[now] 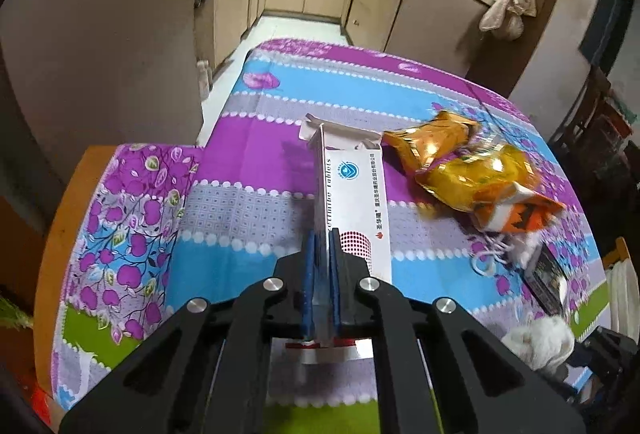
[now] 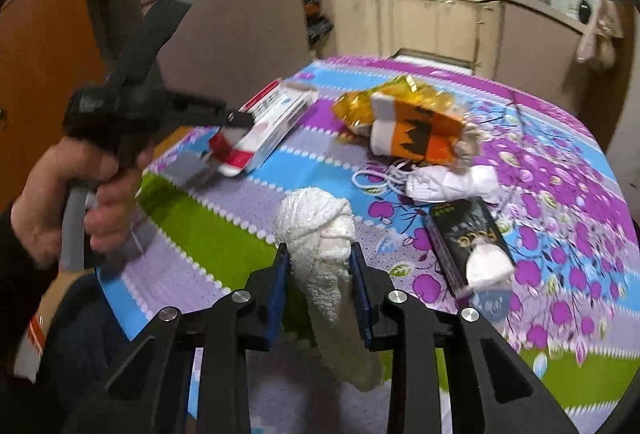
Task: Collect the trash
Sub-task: 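Carry the white medicine box and white cloth over the white basin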
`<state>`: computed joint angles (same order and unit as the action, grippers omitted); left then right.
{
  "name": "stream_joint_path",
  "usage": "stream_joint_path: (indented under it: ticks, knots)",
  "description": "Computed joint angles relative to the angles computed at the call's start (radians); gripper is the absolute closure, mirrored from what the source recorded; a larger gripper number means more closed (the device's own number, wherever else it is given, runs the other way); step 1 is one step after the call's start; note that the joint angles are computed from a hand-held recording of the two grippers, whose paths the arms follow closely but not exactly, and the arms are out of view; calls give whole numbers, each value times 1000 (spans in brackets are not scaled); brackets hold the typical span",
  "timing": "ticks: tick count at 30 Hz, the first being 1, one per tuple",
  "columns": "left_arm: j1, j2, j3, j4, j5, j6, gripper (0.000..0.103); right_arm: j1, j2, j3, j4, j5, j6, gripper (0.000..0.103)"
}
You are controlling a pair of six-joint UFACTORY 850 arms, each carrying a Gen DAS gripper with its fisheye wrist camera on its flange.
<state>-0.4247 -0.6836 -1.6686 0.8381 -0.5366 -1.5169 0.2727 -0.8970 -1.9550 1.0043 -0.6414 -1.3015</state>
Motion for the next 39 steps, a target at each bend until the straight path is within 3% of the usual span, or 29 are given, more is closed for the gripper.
stream_joint_path:
  ticks: [9,18,24,39]
  knots:
    - [-88,77,52,238,-42,-170,97,-6,141,182,373,223,-198,73]
    - [-177,148,96,461,-141,-334,97,-14,236,258,670,340,-436,73]
    - [-224,155,91,505,-212,-340,97,-12,273,280,739,367,-496,73]
    - [-256,179,107,562,-247,-383,97,-3,343,333,827,390,-578,73]
